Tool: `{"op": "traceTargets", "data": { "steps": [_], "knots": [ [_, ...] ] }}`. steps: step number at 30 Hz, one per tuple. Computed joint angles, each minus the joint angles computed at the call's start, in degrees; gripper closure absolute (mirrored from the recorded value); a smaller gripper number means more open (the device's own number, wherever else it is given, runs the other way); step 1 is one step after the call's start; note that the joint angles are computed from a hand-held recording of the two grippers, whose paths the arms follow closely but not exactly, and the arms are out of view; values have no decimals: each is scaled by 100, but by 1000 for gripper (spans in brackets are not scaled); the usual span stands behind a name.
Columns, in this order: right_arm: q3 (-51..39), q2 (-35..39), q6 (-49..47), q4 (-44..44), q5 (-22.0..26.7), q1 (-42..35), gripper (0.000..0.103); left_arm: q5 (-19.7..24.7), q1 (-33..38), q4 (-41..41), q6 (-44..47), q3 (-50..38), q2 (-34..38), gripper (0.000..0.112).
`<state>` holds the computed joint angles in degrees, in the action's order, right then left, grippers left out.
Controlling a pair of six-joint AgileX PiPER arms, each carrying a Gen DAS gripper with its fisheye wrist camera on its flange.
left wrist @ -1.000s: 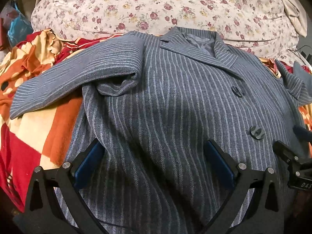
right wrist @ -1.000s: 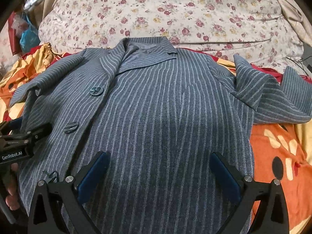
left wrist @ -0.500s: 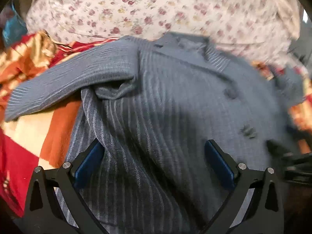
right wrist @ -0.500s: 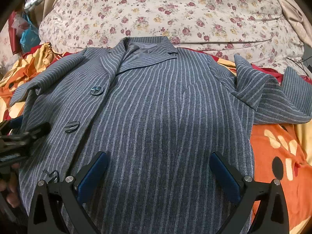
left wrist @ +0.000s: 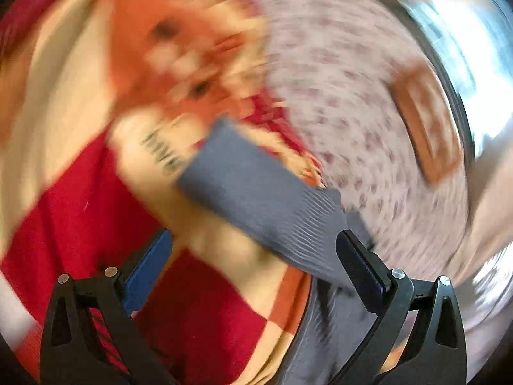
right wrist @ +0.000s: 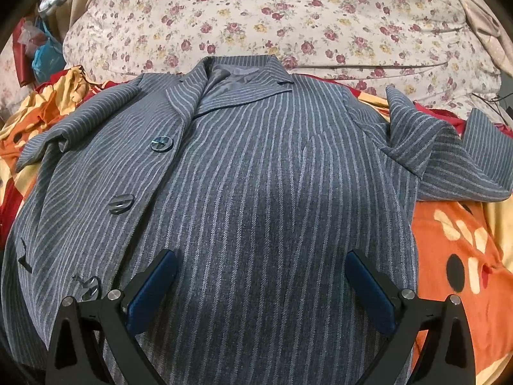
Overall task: Fold large clothes
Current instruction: 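Close the left gripper on the blazer sleeve cuff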
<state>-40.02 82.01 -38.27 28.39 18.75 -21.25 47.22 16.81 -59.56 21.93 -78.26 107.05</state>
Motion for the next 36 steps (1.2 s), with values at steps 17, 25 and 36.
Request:
{"op": "traceTargets", "data": {
  "steps": [17,25,36],
  "knots": [
    [8,10,-148,121,-21,-20,0,846,-27,-609,-41,-1707,1478,72],
    [25,-6,-179,145,-37,-9,0,338,-141,163,-652,-1838,1586,72],
    [-80,-186,-610,633,566,-501,0,-1820,-370,2421,-1915,-1664,-246,105]
  ]
}}
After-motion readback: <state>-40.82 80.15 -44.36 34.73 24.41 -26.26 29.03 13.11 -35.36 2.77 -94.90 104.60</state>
